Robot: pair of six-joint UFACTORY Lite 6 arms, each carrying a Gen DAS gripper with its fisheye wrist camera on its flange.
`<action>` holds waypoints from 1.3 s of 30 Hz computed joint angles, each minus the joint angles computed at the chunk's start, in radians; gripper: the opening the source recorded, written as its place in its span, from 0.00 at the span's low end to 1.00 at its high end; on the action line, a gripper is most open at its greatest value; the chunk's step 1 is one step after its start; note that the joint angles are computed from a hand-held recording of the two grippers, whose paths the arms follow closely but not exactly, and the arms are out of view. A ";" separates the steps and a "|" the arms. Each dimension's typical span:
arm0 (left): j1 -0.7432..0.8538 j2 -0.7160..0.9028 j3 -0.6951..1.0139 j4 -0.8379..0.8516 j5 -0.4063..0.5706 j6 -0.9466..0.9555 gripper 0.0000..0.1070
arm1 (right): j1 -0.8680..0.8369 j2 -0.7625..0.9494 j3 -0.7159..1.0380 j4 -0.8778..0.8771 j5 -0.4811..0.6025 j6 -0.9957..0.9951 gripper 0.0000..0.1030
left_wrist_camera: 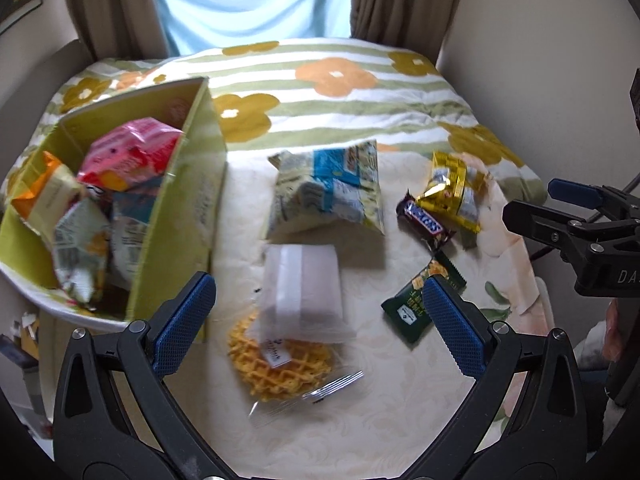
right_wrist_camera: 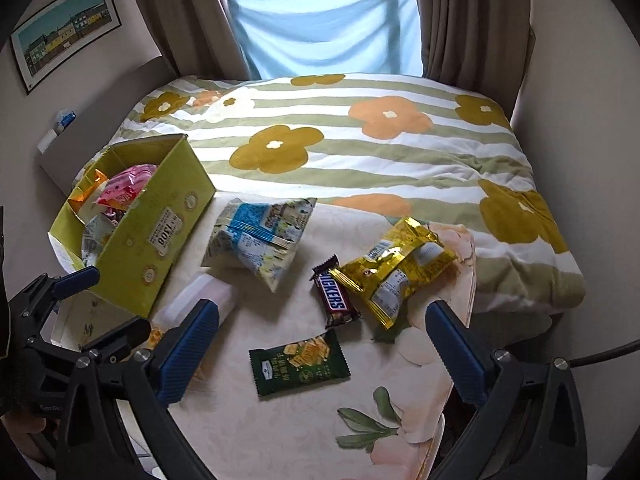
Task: Organize snacks
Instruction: 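Move both grippers back over the remaining snacks on the tray, then grasp the white wrapped pastry with the left gripper while the right gripper grasps the Snickers bar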
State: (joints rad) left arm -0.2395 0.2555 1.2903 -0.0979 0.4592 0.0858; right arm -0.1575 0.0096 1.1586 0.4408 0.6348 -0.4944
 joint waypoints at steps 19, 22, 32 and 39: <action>-0.047 0.365 0.102 0.338 -0.174 -0.324 0.96 | 0.028 0.152 -0.191 0.325 -0.247 -0.423 0.79; -0.032 0.394 0.119 0.321 -0.183 -0.318 0.96 | 0.043 0.180 -0.186 0.350 -0.269 -0.453 0.79; 0.001 0.425 0.138 0.189 -0.180 -0.180 0.60 | 0.065 0.260 -0.129 0.399 -0.301 -0.529 0.79; 0.007 0.418 0.138 0.178 -0.182 -0.171 0.57 | 0.077 0.320 -0.084 0.394 -0.312 -0.542 0.67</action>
